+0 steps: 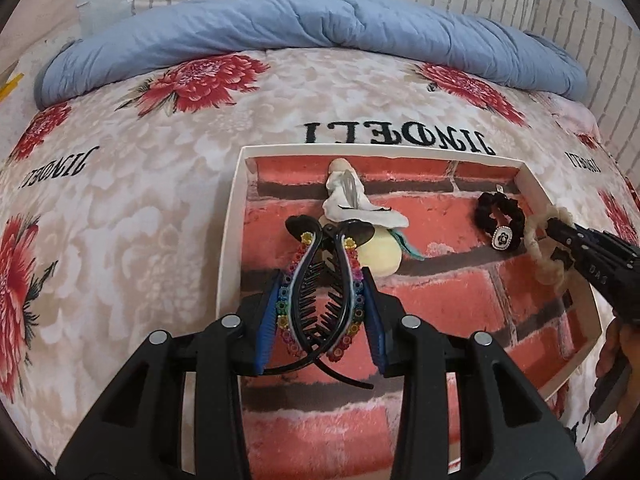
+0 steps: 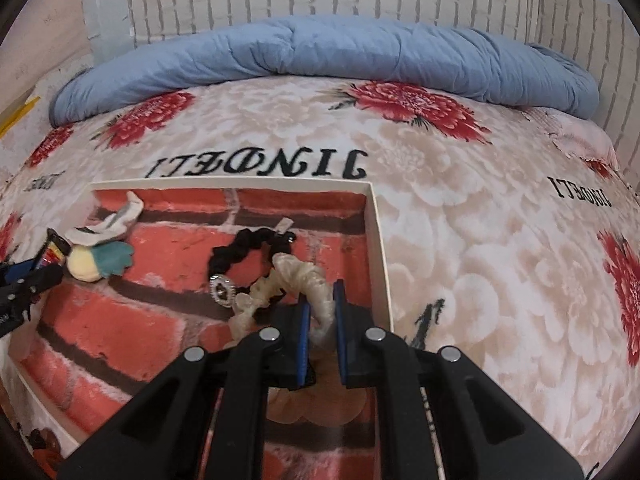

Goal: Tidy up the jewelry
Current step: 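Carry the clip and scrunchie into the tray beside the earlier items, then open both tools to release the items and lift away from the tray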

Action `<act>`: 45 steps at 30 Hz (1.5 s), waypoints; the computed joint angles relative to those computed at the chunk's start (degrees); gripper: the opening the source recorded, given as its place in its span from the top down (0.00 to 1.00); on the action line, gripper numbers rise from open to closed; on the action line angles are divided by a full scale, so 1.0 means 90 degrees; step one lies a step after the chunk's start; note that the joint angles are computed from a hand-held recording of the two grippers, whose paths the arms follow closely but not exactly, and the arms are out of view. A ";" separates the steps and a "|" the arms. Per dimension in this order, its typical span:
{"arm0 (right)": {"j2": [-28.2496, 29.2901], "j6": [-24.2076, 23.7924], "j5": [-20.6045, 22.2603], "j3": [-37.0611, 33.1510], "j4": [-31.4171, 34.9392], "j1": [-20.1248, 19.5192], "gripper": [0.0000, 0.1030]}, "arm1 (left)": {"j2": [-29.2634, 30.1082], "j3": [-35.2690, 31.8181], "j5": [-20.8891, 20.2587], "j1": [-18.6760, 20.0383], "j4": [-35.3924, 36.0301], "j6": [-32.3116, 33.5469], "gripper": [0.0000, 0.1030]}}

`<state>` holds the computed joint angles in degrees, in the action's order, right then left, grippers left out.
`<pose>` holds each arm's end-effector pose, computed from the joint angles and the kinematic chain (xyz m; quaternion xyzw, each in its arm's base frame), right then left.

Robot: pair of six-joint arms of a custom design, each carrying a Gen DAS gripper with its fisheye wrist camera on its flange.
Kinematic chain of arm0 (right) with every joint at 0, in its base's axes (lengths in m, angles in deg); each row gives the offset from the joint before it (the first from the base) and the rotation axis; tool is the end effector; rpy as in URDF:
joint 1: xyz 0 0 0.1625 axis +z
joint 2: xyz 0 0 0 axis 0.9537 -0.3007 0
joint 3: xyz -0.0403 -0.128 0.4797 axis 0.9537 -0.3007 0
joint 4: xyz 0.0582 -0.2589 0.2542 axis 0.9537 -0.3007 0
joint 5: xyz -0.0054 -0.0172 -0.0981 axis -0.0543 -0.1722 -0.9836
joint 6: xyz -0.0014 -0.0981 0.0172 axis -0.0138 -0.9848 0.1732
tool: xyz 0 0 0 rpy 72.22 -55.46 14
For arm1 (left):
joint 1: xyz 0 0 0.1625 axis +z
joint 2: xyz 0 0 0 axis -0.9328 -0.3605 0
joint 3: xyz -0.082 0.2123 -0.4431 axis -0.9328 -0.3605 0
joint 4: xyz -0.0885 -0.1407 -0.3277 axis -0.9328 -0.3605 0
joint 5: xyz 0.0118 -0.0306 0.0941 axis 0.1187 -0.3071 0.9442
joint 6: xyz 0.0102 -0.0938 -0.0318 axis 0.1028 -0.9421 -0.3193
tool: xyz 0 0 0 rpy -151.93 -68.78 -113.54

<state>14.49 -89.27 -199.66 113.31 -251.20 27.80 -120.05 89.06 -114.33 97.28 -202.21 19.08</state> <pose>0.1519 -0.4175 0.2673 0.1919 -0.8688 0.3017 0.3427 -0.2772 -0.3901 0.1602 0.1120 0.8853 -0.2956 0.3411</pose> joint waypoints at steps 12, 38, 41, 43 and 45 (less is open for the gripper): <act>0.0182 -0.0147 -0.0087 -0.0149 0.0104 -0.0067 0.89 | 0.0254 -0.0168 -0.0005 0.0289 -0.0273 0.0566 0.64; -0.1146 -0.0172 0.0327 -0.0009 0.1427 0.0225 0.14 | -0.0494 -0.0167 0.0221 -0.0430 0.0870 -0.0087 0.07; -0.1349 -0.0262 0.0190 0.0020 0.1314 0.0354 0.10 | -0.0747 -0.0204 0.0281 -0.0702 0.1338 -0.0347 0.05; -0.1522 -0.0329 0.0065 0.0036 0.1230 0.0450 0.07 | -0.0895 -0.0245 0.0304 -0.0852 0.1709 -0.0548 0.05; -0.1660 -0.0352 -0.0113 0.0054 0.1138 0.0563 0.06 | -0.1064 -0.0264 0.0347 -0.1043 0.2139 -0.0774 0.05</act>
<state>-0.45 -92.44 -200.68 113.80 -240.97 32.86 -129.63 86.69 -111.21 87.90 -182.96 12.11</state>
